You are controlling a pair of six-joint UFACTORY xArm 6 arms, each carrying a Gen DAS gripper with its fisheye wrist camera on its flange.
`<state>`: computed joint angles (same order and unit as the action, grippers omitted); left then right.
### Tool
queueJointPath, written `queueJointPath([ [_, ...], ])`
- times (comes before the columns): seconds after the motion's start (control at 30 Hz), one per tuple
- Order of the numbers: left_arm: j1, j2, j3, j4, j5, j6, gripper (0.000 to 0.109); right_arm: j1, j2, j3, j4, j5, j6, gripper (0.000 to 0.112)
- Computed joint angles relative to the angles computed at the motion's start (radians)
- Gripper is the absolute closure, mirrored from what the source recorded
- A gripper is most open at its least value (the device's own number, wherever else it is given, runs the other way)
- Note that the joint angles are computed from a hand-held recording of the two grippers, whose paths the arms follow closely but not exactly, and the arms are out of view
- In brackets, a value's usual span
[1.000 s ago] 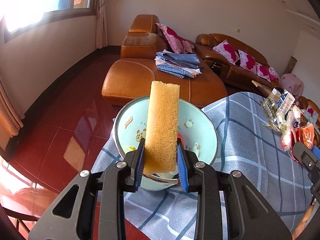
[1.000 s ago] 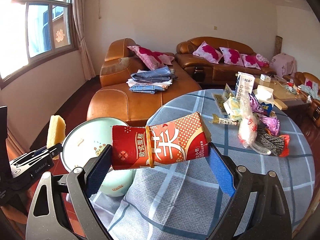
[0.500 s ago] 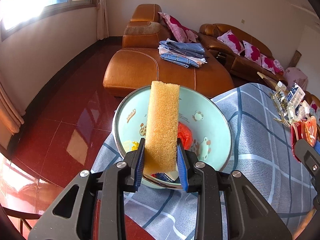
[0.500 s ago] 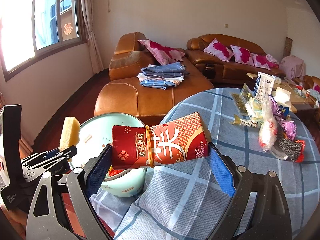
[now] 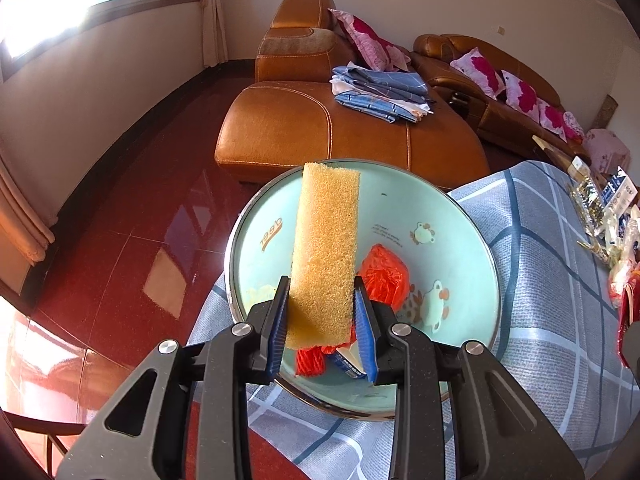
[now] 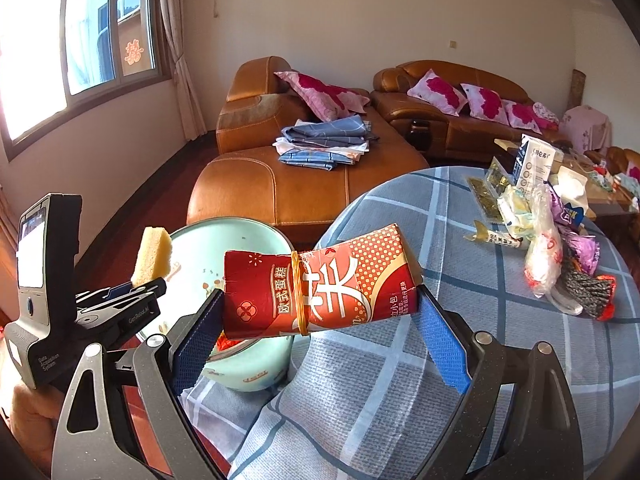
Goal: Collect trash
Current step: 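Open the left gripper over the wastebasket while the right gripper opens too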
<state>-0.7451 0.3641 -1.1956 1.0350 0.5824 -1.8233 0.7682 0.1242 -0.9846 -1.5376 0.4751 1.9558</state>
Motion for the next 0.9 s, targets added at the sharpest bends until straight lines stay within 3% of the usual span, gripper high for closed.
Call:
queueJointPath([
  [0.07, -0.002, -0.005, 0.004, 0.006, 0.011, -0.011, 0.06, -0.001, 0.005, -0.005, 0.005, -0.003, -0.005, 0.022],
  [0.13, -0.01, -0.011, 0.006, 0.021, 0.036, -0.026, 0.051, 0.0, 0.01, -0.008, 0.008, -0.003, -0.01, 0.022],
  [0.27, -0.023, -0.024, 0.009, 0.039, 0.076, -0.035, 0.041, -0.005, 0.013, -0.011, 0.01, -0.008, -0.008, 0.022],
  [0.37, -0.034, -0.043, 0.021, 0.047, 0.11, -0.055, 0.037, -0.005, 0.016, -0.015, 0.008, -0.008, -0.008, 0.022],
  [0.6, -0.09, -0.132, 0.072, 0.084, 0.303, -0.103, 0.029, -0.004, 0.068, -0.08, 0.003, -0.027, -0.018, 0.022],
  [0.9, -0.086, -0.172, 0.108, 0.077, 0.35, -0.114, 0.028, -0.019, 0.235, -0.268, 0.073, -0.092, -0.111, 0.022],
])
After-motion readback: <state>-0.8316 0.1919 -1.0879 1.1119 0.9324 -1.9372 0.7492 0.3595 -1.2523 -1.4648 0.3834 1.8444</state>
